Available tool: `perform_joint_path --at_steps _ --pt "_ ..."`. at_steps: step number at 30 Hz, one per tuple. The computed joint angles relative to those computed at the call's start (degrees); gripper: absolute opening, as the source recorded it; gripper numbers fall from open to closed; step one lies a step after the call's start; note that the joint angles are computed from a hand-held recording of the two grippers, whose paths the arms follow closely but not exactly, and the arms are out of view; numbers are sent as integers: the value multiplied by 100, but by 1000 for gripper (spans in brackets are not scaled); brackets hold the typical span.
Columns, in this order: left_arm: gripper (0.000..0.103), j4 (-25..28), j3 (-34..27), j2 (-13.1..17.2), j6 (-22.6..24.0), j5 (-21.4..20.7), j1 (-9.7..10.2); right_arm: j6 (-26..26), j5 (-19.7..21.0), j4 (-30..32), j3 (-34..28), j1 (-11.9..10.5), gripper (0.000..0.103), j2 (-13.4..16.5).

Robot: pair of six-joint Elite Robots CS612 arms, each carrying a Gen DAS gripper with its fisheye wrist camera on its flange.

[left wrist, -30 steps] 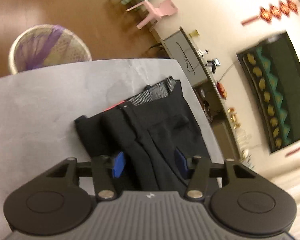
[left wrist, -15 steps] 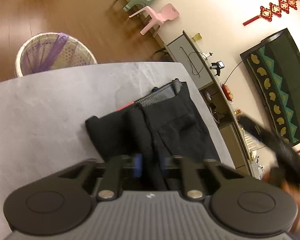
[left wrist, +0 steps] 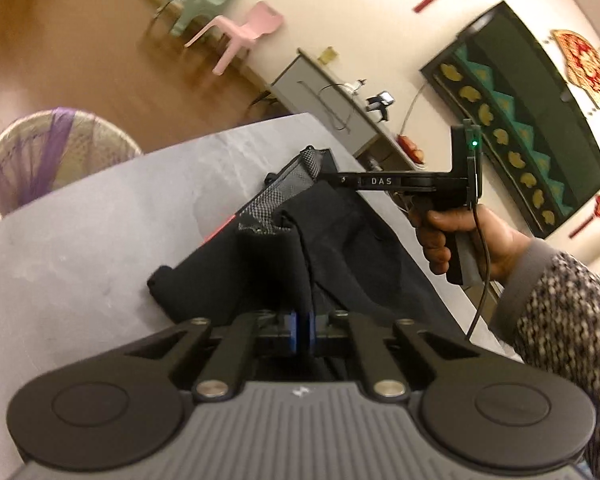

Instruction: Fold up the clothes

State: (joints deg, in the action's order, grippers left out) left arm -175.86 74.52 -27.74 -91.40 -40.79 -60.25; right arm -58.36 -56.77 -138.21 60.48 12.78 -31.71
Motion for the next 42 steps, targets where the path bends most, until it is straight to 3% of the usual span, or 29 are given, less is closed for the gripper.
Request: perform_joint_path --at_steps 3,6,8,9,10,12,13,15,16,18,21,24,26,29,31,32,34,36,39,42 --pt "5 -521 -1 88 483 196 -37 -481 345 851 -171 -90 9 -27" --pt "5 -679 -80 153 938 452 -98 -938 574 1365 -184 -174 9 -136" --pt "5 -627 -96 161 1005 472 -117 -765 760 1218 -183 -220 13 -143" --pt "5 -596 -91 160 971 449 -122 -554 688 977 -203 -211 31 -113" --pt "5 -554 -36 143 705 306 -108 -368 602 800 -253 -197 67 -69" --pt "5 -521 64 118 231 40 -79 -228 359 862 -487 -149 91 91" --pt "5 -583 111 115 94 24 -78 -193 229 940 -614 -124 91 179" --pt "5 -674 194 107 -152 3 -77 -172 64 1096 -835 -89 84 331" --pt "5 -612 203 98 -156 31 -81 -294 232 1147 -819 -112 54 330" --pt "5 -359 183 71 -117 194 -105 -391 530 1323 -836 -150 16 317" --pt "5 186 112 25 -28 559 -157 -655 1135 1402 -674 -241 9 156" --pt "5 1388 -40 -66 -362 803 -197 -679 1815 2089 -893 -313 9 185" --pt "5 1866 -90 -111 -762 644 -179 -174 1550 1691 -938 -248 9 271" --pt "5 2028 -91 -153 -1065 423 -159 433 768 821 -750 -85 10 323" --pt "5 2033 -60 -189 -1205 358 -160 623 503 6 -319 -13 12 201" --pt "5 1991 -26 -210 -1261 347 -164 755 457 -380 -105 5 13 127" --pt "6 1760 93 -253 -1237 414 -178 1247 452 -1322 294 -25 41 -26" --pt "7 1585 191 -293 -1207 490 -194 2050 523 -2420 693 -114 56 -174" --pt "15 2043 183 -375 -1306 592 -214 2907 774 -3074 1393 -354 58 -586" --pt "11 1894 312 -427 -1654 385 -198 2853 838 -3343 2397 -637 59 -1133"
